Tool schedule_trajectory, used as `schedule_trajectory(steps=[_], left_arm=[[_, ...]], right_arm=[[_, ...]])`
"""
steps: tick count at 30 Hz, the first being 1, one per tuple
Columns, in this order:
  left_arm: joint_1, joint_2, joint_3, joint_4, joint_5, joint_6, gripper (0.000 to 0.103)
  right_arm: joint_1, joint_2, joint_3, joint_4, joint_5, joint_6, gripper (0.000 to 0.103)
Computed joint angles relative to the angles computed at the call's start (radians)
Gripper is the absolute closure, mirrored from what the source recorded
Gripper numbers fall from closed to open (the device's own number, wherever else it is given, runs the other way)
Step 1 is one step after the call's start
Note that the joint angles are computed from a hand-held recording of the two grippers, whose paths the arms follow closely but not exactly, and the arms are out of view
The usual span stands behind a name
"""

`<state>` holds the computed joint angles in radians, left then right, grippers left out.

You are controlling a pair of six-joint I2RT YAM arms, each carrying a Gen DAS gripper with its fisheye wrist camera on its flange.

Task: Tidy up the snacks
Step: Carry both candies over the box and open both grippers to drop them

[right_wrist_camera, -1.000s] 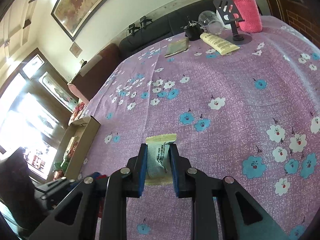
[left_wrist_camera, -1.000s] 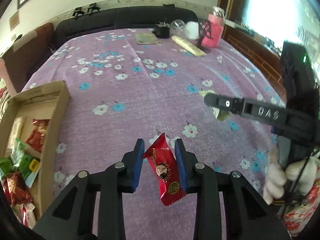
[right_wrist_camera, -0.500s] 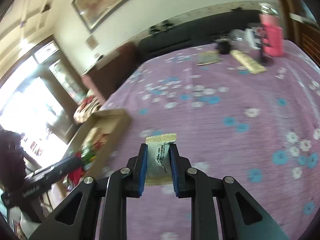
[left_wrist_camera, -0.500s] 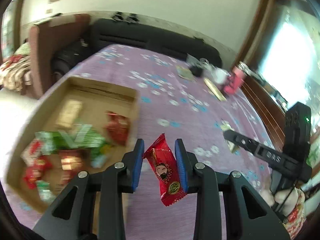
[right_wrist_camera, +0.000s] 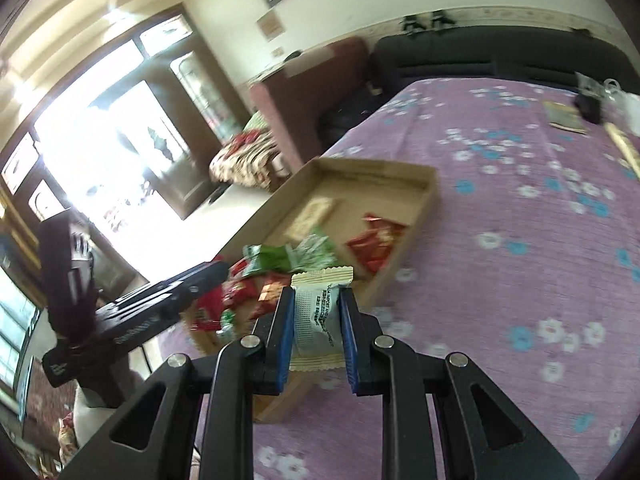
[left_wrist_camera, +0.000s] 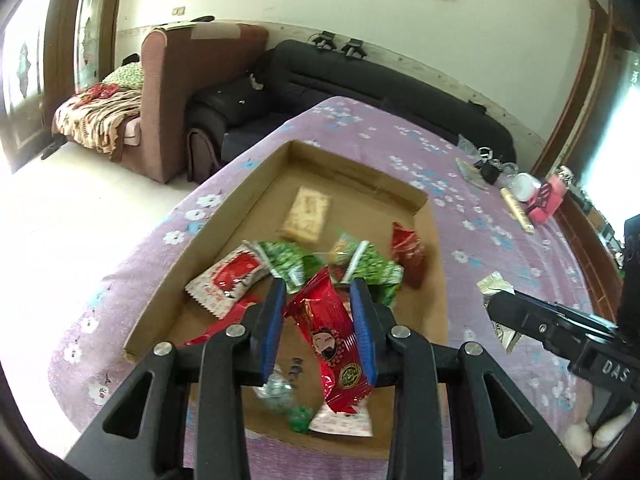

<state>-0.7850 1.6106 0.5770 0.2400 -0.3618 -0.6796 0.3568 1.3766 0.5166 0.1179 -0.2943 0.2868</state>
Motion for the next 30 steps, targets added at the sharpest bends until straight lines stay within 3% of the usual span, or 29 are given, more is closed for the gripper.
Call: schedule_trajectory(steps=[7,9,13,21,30], left_arm=[[0.033,0.051,0.004,0.022,0.001,0.008,0.064],[0.031,0.051,0.008,0.013,-0.015,0.009,0.045],[0.024,0.041,0.005,0.014,-0.059,0.026,0.032],[0.031,0.008,0.002,0.017,-0.062,0.038,0.024],[-0.053,-0.068,0.043,-0.106,-0.244,0.042,0.018]], right_arm=[[0.103,0.221,0.133,0.01,0.075,0.001,0.083],[0.117,0.277,0.164,0.01,0.087,0.007,0.083],[0.127,0.337,0.198,0.013,0.099,-0.005,0.082],[0.126,0.325,0.17,0.06,0.099,0.015,0.079],[0.141,0.204,0.097,0.086,0.164,0.082,0.07]])
